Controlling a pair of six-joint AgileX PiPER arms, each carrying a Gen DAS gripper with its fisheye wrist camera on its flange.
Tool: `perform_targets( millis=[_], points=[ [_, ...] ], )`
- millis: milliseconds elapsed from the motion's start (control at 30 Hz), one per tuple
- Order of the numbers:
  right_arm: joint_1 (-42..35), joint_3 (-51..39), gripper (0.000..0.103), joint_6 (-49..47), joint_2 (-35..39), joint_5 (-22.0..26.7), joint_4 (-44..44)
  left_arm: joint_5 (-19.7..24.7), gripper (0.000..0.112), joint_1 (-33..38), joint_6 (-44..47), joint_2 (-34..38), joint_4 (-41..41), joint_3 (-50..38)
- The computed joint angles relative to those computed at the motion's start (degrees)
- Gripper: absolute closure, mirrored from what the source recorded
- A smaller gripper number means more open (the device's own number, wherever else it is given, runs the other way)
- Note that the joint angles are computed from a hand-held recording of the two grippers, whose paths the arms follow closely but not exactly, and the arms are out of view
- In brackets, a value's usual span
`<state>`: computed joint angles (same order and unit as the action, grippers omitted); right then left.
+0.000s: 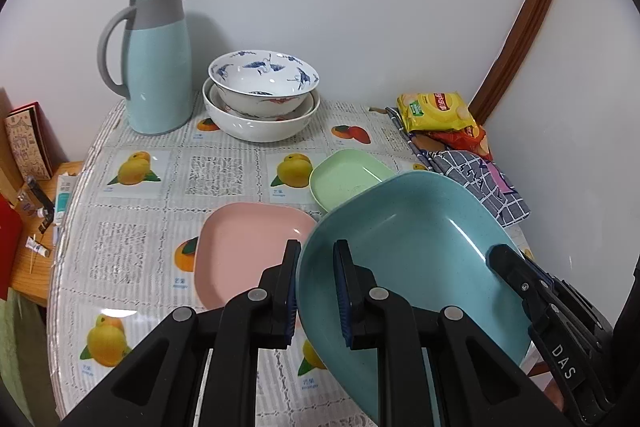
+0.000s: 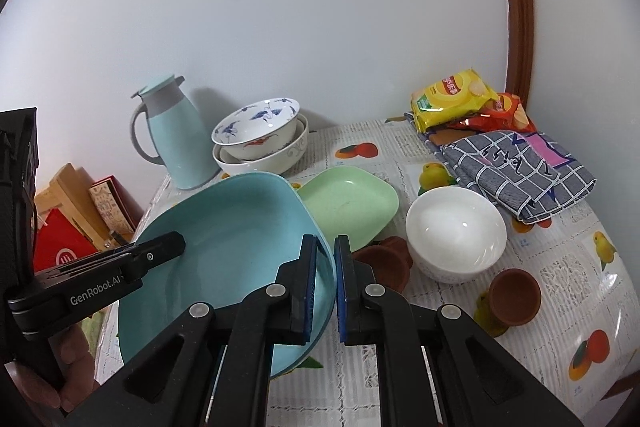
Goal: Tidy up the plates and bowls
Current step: 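Lift the blue plate with the right gripper and carry it over the pink plate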
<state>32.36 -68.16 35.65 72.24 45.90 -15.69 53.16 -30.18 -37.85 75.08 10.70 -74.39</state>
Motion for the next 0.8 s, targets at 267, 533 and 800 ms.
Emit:
perform_targets(
  millis=[267, 533, 800],
  points=[
    [6.5, -0.6, 0.094, 6.7, -2.6, 3.9, -5.9, 1.4, 0.096, -1.5, -2.2, -4.5, 1.8, 1.7],
    [11.7, -1.6, 0.094, 11.4, -3.4, 7.4, -10.3, 2.5, 0.096, -3.0, -4.7, -8.0, 3.4, 3.5],
    [15.0, -2.2, 0.095, 13.7, -3.9, 9.2, -13.0, 2.6, 0.096, -2.2, -4.4, -10.4, 3.2, 4.7]
  ],
)
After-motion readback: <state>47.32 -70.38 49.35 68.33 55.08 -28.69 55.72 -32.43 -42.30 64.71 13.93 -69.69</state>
